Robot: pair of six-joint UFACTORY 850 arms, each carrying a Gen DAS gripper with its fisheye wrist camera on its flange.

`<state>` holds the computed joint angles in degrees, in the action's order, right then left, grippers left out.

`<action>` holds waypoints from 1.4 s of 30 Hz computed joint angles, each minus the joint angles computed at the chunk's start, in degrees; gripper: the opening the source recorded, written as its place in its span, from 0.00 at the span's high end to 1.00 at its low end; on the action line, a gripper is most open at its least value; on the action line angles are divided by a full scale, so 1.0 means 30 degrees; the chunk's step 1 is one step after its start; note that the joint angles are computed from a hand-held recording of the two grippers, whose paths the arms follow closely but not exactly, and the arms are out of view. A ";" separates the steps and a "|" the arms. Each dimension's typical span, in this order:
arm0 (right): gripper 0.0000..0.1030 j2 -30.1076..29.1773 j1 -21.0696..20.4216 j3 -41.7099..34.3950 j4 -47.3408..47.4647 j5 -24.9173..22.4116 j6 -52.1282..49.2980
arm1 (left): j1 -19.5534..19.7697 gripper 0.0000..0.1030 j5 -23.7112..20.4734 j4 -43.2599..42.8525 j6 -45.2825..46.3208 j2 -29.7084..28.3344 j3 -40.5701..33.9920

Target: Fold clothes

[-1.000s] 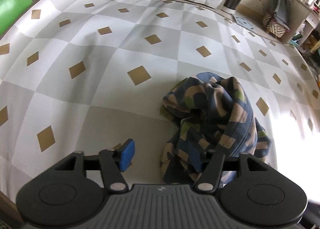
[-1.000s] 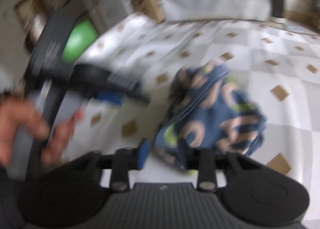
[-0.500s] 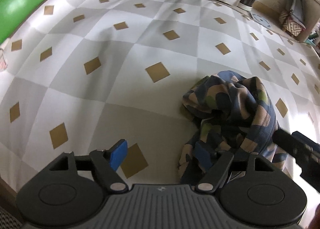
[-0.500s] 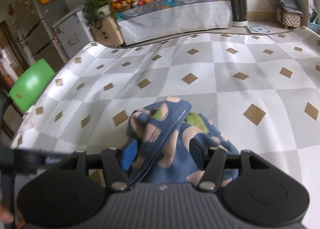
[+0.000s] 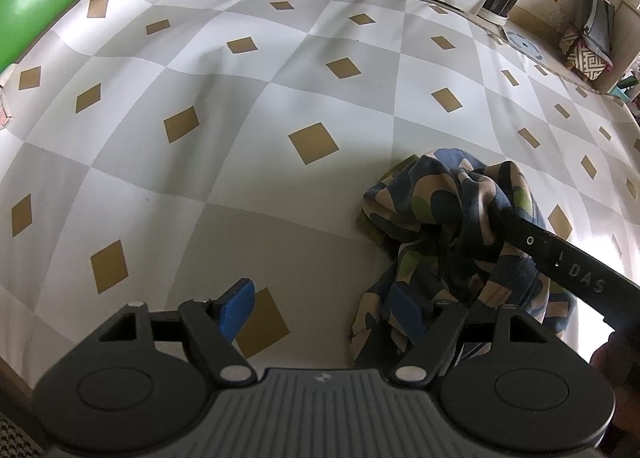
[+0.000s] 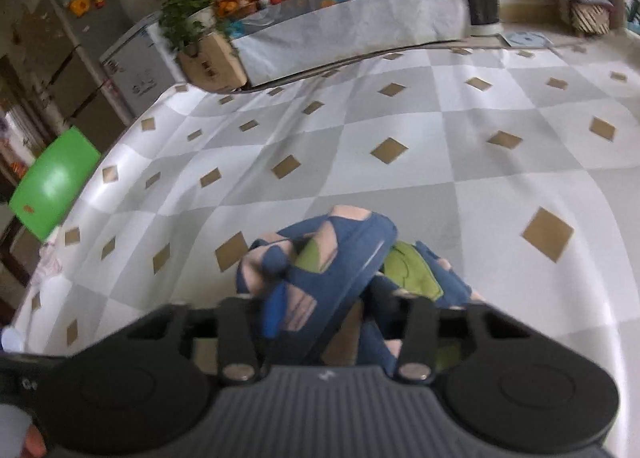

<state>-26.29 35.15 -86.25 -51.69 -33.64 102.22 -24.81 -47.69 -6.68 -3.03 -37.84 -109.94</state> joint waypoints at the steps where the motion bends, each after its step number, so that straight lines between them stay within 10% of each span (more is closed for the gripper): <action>1: 0.84 0.0016 0.0018 0.0012 0.0008 0.0075 -0.0048 | 0.0002 0.28 -0.0051 -0.0053 0.0044 -0.0047 -0.0067; 15: 0.91 0.2568 0.2642 0.1013 -0.1777 0.0561 -0.3759 | 0.0440 0.28 0.2065 0.1440 -0.1525 0.0690 0.0705; 32: 0.83 0.0972 0.4381 -0.0832 1.2650 0.0104 -2.0096 | -0.0034 0.27 0.3308 -0.3275 0.6323 0.2383 0.3322; 42: 0.59 0.2726 0.4205 0.0611 0.4141 -0.1342 -0.8813 | -0.0395 0.27 0.2541 -0.2253 0.5159 0.1880 0.3016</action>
